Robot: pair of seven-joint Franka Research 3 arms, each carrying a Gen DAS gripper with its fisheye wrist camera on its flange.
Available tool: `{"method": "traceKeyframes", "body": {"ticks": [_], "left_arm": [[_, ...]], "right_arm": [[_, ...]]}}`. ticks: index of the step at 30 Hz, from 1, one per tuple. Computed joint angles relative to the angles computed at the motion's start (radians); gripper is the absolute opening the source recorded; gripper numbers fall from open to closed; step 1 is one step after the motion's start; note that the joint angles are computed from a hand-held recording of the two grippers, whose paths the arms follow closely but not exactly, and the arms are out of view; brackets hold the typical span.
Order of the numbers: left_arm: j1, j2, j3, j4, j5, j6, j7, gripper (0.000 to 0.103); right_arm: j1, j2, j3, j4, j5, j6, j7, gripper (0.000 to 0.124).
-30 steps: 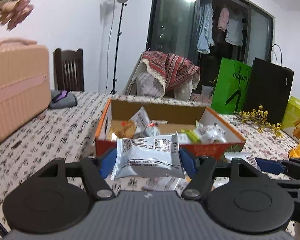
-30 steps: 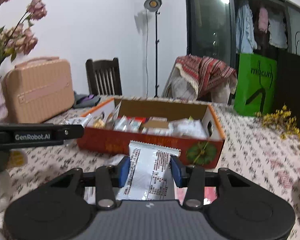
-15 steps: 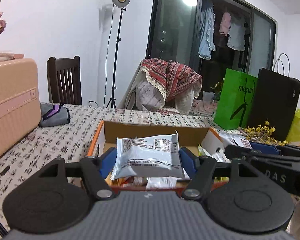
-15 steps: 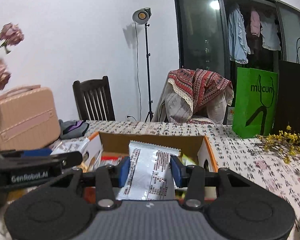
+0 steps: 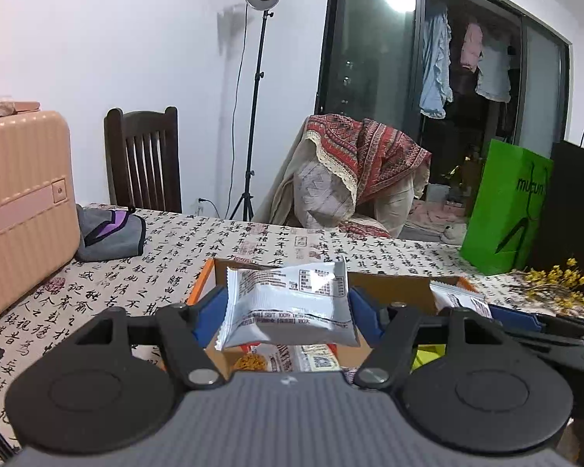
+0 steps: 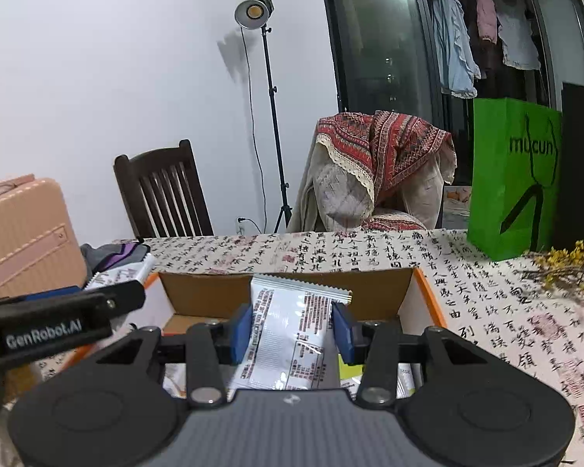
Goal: Organize snacks
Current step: 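Carry both white packets into the orange box and open both tools, then withdraw both open tools from the box toward the remaining packets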
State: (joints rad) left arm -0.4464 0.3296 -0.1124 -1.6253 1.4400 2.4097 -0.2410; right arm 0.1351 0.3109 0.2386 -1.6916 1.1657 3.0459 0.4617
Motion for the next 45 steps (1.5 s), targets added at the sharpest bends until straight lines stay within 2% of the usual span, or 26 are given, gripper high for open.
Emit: {"method": "traceKeyframes", "body": {"ticks": [3,6,8,10,11,13,15,20,23,30,34,37,45], "left_arm": [[-0.002,0.009,0.007,-0.01,0.033,-0.001,-0.022,0.07],[0.01,0.005,0.011,-0.023,0.051,0.031,-0.049,0.073],[0.014,-0.002,0.012,-0.038,0.074,0.045,-0.084,0.082],[0.017,-0.014,0.012,-0.054,0.105,0.052,-0.128,0.099],[0.018,-0.021,0.011,-0.064,0.125,0.05,-0.155,0.102],[0.021,-0.031,0.004,-0.074,0.141,0.04,-0.179,0.103],[0.026,-0.034,-0.004,-0.078,0.146,0.029,-0.188,0.103],[0.034,-0.038,-0.014,-0.08,0.138,0.018,-0.186,0.103],[0.034,-0.038,-0.018,-0.079,0.132,0.009,-0.173,0.103],[0.024,-0.036,-0.021,-0.075,0.106,-0.009,-0.127,0.103],[0.017,-0.045,-0.027,-0.071,0.079,-0.051,-0.116,0.103],[0.021,-0.059,-0.032,-0.071,0.032,-0.057,-0.088,0.103],[0.02,-0.14,-0.062,-0.153,-0.022,-0.107,-0.06,0.103]], "right_arm": [[-0.049,0.027,0.056,0.018,0.164,-0.008,-0.176,0.043],[-0.017,0.043,0.019,0.025,0.136,-0.019,-0.16,0.044],[-0.007,0.045,0.005,0.024,0.113,-0.031,-0.14,0.047],[0.006,0.042,-0.01,0.016,0.076,-0.023,-0.106,0.05],[0.005,0.04,-0.01,0.012,0.068,-0.017,-0.101,0.051],[-0.007,0.032,-0.001,0.005,0.078,-0.023,-0.107,0.059],[-0.015,0.024,0.001,0.0,0.095,-0.031,-0.111,0.082],[-0.01,0.01,-0.017,-0.007,0.113,-0.033,-0.096,0.102],[0.007,0.005,-0.043,-0.018,0.038,-0.03,-0.007,0.103],[0.006,-0.007,-0.047,-0.036,-0.049,-0.028,0.069,0.103],[-0.02,-0.039,-0.02,-0.052,0.002,-0.023,0.016,0.103],[-0.008,-0.074,-0.037,-0.078,-0.009,-0.025,0.016,0.103],[0.023,-0.212,-0.086,-0.201,0.118,-0.024,-0.153,0.103]]}}
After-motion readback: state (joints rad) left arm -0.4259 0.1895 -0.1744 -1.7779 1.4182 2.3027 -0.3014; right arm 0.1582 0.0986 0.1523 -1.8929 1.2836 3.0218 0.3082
